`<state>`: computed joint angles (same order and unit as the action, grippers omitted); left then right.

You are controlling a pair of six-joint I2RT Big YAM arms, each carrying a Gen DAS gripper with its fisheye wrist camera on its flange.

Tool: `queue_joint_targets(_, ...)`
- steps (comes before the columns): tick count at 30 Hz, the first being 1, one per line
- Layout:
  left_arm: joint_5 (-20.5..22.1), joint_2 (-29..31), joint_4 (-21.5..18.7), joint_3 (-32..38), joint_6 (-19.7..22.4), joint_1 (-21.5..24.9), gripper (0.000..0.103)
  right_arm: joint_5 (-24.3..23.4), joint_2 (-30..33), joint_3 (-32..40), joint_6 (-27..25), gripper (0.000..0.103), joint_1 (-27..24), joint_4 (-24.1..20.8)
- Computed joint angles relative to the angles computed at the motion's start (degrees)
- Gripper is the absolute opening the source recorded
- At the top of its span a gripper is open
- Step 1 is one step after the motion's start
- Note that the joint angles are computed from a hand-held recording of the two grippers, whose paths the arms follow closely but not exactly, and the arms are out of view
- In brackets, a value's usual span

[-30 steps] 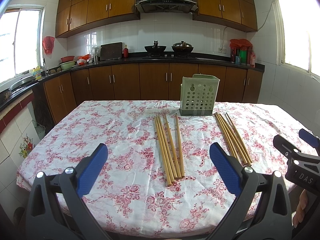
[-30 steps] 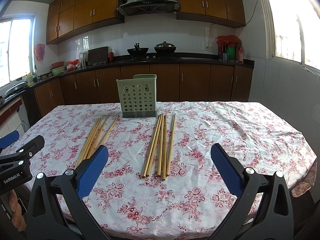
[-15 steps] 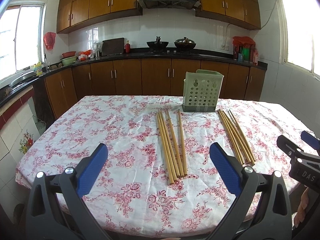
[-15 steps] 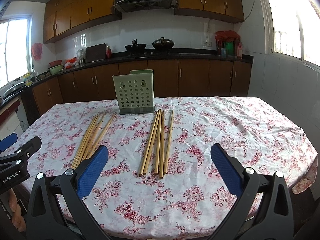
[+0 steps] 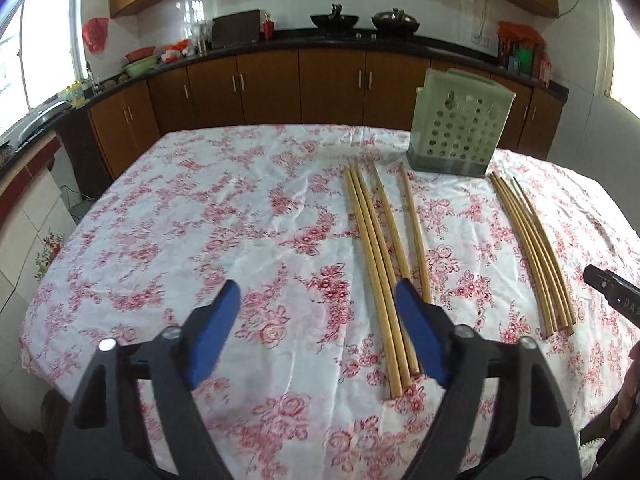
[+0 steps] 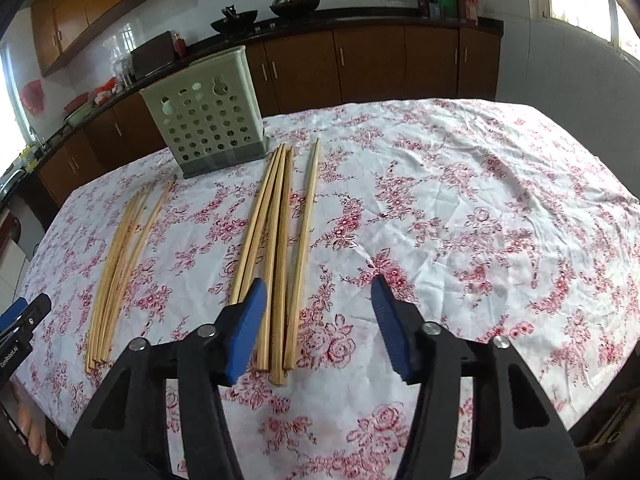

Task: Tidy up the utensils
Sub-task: 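Lower the right tool onto one bamboo chopstick and close it while the left tool grasps another, then lift the held chopsticks with both tools and tilt them upright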

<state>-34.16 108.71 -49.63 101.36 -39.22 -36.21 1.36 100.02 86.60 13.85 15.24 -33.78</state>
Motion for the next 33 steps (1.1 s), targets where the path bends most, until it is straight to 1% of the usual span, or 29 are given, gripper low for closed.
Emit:
queue_joint_targets(1,1.3,0.8,-0.4,1.0,0.3,0.4,0.068,-0.6,1.1,1.3,0.0,0.042,-0.2,-1.0)
queue_joint_targets(3,3.5,2.6,-1.3,3.1,0.6,0.9,0.059,-1.4,3.0,3.4,0.0,0.034,-0.4,-2.4)
queue_joint_targets(4,5.1,3.3,-1.3,4.0,1.0,1.3,0.057,-1.9,3.9,4.6,-0.1,0.032,-0.4,-3.3)
queue_joint_targets(6,6.8,4.7,-1.9,5.7,1.6,1.7,0.049,-1.9,5.1,6.2,-0.7,0.029,-0.3,-4.5)
queue_joint_targets(7,7.2,5.4,-2.4,6.6,1.8,1.8,0.047,-1.8,5.5,6.6,-1.2,0.023,-0.2,-5.0)
queue_joint_targets(9,8.5,6.9,-3.3,8.6,2.5,2.2,0.039,-1.7,6.8,8.0,-1.8,0.016,-0.2,-6.4)
queue_joint_targets(10,9.2,7.6,-3.9,9.5,2.6,2.4,0.037,-2.1,7.0,8.1,-1.7,0.011,-0.3,-6.8)
queue_joint_targets(12,10.4,8.3,-4.6,10.4,2.6,2.9,0.03,-1.4,7.1,7.9,-1.7,0.009,-0.5,-6.1)
queue_joint_targets(14,11.6,8.9,-5.5,11.0,2.5,3.2,0.028,-2.1,7.2,7.9,-1.4,0.008,-0.9,-5.7)
queue_joint_targets(18,12.3,9.2,-6.0,11.1,2.9,3.5,0.027,-1.6,7.4,8.2,-1.5,0.008,-0.9,-5.7)
queue_joint_targets(22,11.3,9.2,-6.5,10.9,3.6,3.2,0.026,-0.7,7.6,8.6,-2.2,0.009,-0.7,-6.0)
queue_joint_targets(23,11.2,9.1,-6.5,10.8,3.6,3.2,0.025,-0.5,7.4,8.5,-2.3,0.009,-0.6,-6.1)
queue_joint_targets(25,10.5,9.4,-6.8,11.2,3.8,3.3,0.019,-0.4,7.2,8.0,-2.6,0.009,-0.5,-5.7)
queue_joint_targets(27,10.0,10.3,-7.9,12.6,4.6,3.9,0.01,-0.1,7.2,8.0,-3.9,0.009,-0.4,-5.3)
queue_joint_targets(31,10.9,11.6,-8.6,14.8,5.5,6.1,0.009,-0.4,8.3,9.6,-3.7,0.008,-0.9,-5.5)
queue_joint_targets(33,11.7,11.8,-8.2,15.1,5.6,7.4,0.009,0.2,9.3,11.1,-3.4,0.008,-1.2,-5.9)
